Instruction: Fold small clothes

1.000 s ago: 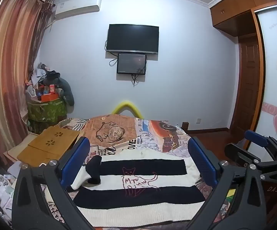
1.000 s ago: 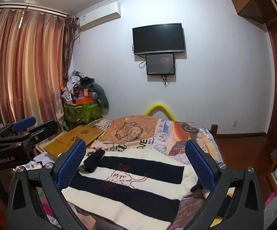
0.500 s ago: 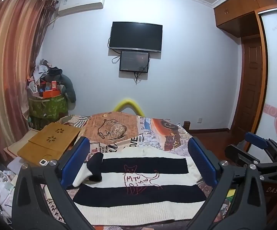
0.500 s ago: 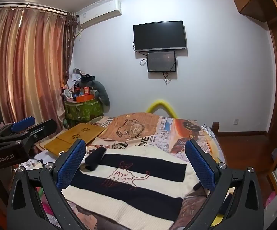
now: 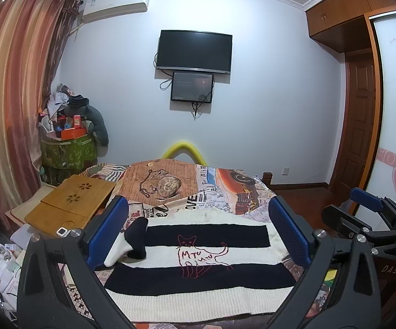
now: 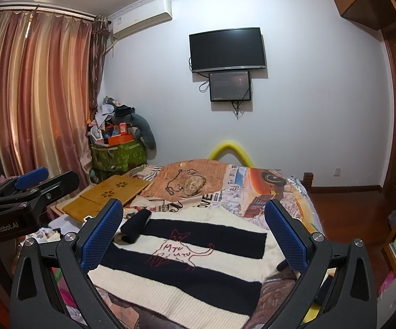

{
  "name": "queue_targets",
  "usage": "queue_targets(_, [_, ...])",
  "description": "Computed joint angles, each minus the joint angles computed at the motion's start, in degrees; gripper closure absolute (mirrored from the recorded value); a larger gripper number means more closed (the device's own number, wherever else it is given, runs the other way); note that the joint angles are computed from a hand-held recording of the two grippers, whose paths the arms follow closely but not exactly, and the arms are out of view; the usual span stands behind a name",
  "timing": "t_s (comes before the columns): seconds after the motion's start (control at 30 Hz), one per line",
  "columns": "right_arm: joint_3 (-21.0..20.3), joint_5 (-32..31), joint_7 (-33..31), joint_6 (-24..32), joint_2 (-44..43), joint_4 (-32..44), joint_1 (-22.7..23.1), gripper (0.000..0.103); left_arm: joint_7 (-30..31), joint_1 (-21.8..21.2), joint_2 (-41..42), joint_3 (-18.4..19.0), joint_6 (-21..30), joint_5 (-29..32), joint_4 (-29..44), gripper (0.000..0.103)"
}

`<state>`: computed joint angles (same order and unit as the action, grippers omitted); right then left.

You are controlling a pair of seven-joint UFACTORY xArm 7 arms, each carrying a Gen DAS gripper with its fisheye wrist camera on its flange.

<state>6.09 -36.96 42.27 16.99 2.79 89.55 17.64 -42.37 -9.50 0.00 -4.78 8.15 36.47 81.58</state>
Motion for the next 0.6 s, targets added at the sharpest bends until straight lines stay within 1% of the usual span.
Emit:
queue_targets(0.27, [-0.19, 0.03, 0.02, -0.1, 0.1, 0.17, -0.05, 0.001, -0.29, 0.29, -0.09, 0.11, -0.39, 0.32, -0.55, 0.0])
queue_targets(0.43, [-0.29, -0.08, 0.2, -0.37, 0.15, 0.16, -0.15, 0.001, -2.46, 0.01, 0.17, 0.16, 0.54, 2.83, 0.27, 0.0])
queue_targets(0.6, [-0.42, -0.72, 0.78, -0.53, 0.35, 0.23, -0.06, 0.001, -3.03, 0.19, -0.24, 0.04, 0.64, 3.42, -0.09, 0.0])
